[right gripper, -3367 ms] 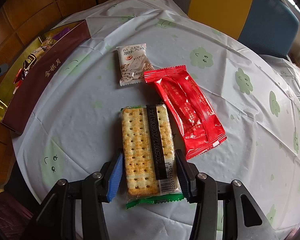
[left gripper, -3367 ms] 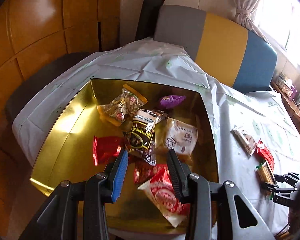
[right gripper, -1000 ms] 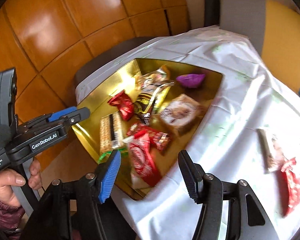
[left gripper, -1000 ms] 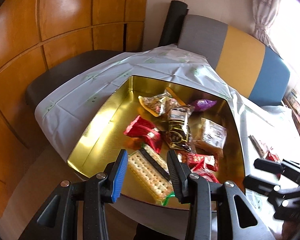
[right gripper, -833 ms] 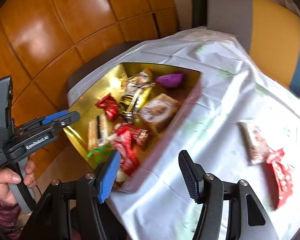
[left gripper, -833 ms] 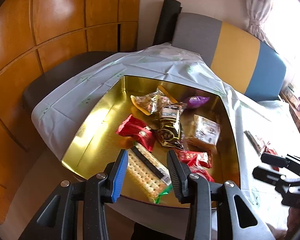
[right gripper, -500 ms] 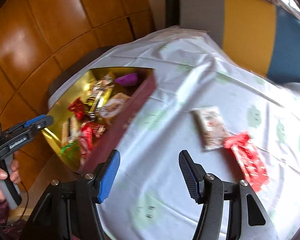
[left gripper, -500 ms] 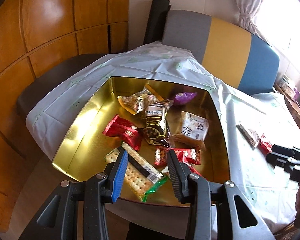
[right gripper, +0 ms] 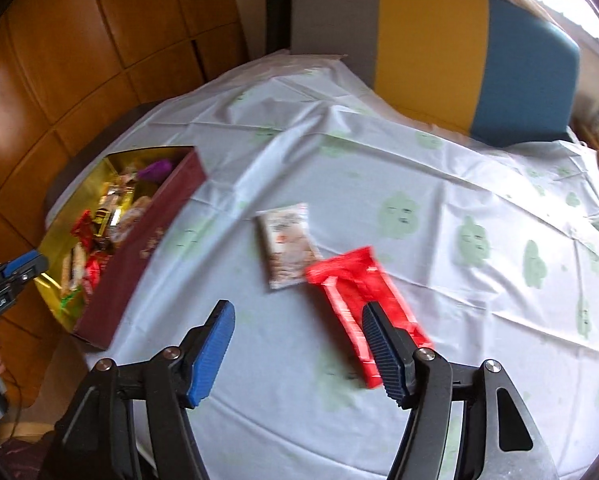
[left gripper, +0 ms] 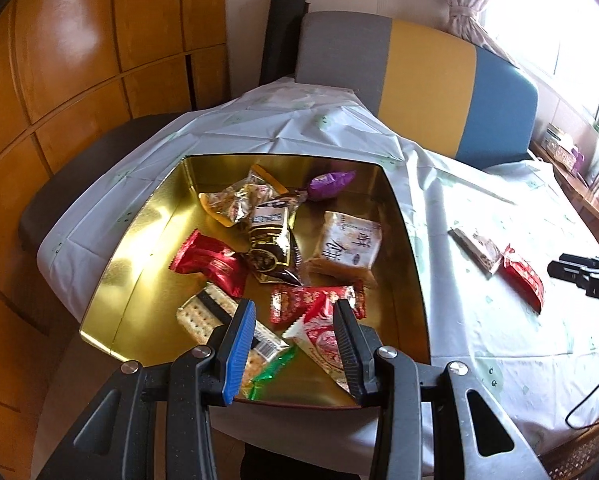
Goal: Organize snacks
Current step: 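Move the right gripper back to the red rectangular pack on the table, then grasp the red rectangular pack with the right gripper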
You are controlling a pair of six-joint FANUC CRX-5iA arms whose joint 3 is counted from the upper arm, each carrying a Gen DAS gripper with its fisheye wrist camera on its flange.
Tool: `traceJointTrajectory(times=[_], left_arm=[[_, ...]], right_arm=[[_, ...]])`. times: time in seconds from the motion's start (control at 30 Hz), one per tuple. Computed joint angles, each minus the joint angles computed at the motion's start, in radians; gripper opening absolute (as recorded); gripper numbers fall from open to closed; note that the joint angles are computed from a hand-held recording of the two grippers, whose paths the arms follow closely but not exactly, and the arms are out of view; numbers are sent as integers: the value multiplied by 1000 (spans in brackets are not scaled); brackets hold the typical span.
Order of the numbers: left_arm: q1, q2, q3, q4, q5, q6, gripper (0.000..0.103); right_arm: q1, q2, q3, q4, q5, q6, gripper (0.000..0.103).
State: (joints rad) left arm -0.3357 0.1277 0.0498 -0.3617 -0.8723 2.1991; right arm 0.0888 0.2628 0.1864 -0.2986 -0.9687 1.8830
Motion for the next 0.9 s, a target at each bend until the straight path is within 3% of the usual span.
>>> traceJointTrajectory(times=[0.17, 0.43, 0.67, 0.9], left_arm=[[-12, 15, 16, 7, -5, -23, 41], [-37, 46, 49, 27, -9, -72, 41], [-48, 69, 65, 55, -9, -110, 41], [-63, 85, 76, 71, -13, -138, 41]], right_arm=[[-43, 41, 21, 52, 16, -64, 74], [-127, 118, 96, 65, -7, -326, 76], [-138, 138, 128, 55, -56, -375, 84], [-142, 151, 139, 59, -76, -396, 85]])
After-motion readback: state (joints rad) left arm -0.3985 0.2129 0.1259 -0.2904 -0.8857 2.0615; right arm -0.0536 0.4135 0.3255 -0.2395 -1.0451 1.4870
